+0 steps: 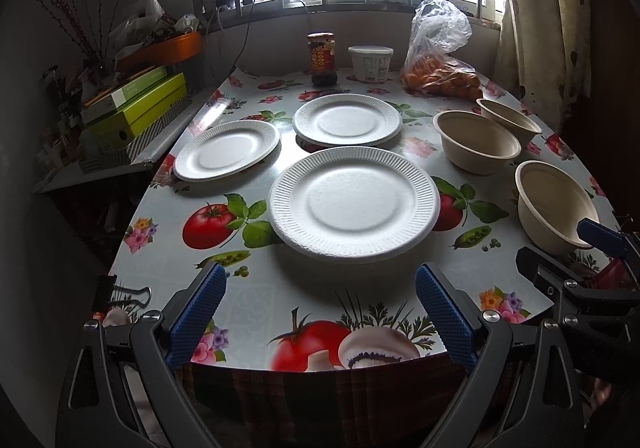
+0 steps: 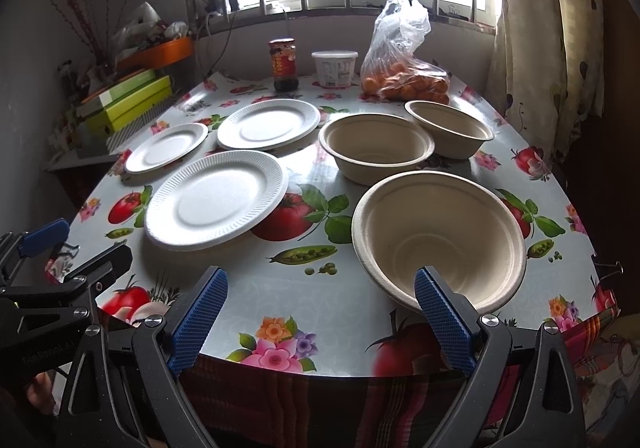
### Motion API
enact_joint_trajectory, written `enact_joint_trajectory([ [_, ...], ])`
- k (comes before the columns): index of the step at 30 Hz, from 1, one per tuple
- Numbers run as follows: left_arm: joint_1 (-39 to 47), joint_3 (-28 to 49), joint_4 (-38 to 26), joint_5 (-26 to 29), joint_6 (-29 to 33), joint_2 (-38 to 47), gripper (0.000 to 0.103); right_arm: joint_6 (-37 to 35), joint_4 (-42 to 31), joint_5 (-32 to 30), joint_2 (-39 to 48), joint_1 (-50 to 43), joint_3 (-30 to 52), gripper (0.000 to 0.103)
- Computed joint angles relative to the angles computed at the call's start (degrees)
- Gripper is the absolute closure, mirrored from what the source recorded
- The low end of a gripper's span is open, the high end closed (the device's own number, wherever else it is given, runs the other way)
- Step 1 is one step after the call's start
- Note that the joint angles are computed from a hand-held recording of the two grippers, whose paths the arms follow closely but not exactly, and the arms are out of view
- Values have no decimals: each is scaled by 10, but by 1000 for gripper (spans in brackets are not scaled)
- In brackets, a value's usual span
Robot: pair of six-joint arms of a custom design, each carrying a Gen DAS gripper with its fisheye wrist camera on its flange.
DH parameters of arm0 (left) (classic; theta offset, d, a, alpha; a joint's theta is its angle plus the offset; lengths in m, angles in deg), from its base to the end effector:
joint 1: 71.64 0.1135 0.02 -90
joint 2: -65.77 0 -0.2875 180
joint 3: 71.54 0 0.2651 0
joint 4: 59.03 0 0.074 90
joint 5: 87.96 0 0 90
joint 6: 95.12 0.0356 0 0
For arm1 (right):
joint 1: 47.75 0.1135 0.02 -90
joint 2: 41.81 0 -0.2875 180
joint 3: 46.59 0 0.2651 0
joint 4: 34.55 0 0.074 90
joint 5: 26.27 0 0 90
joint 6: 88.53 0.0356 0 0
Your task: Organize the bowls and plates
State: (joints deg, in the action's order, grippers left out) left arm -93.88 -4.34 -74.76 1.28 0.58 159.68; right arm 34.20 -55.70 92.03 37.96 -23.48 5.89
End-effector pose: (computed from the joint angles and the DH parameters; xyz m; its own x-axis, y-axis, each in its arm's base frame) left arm 0.3309 -0.1348 0.2072 -0.5848 0.3464 -0.7334 0.4296 0.8993 0.0822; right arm 0.2571 0.0974 0.1961 -0.6145 0.2451 -0.7499 0.3056 0.9503 0.0603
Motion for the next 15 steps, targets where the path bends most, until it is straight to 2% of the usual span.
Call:
enact_joint_trajectory([
  [15,6,4,-4,4,-2,3,7,-4,4,-1,1,-1,-1,7],
])
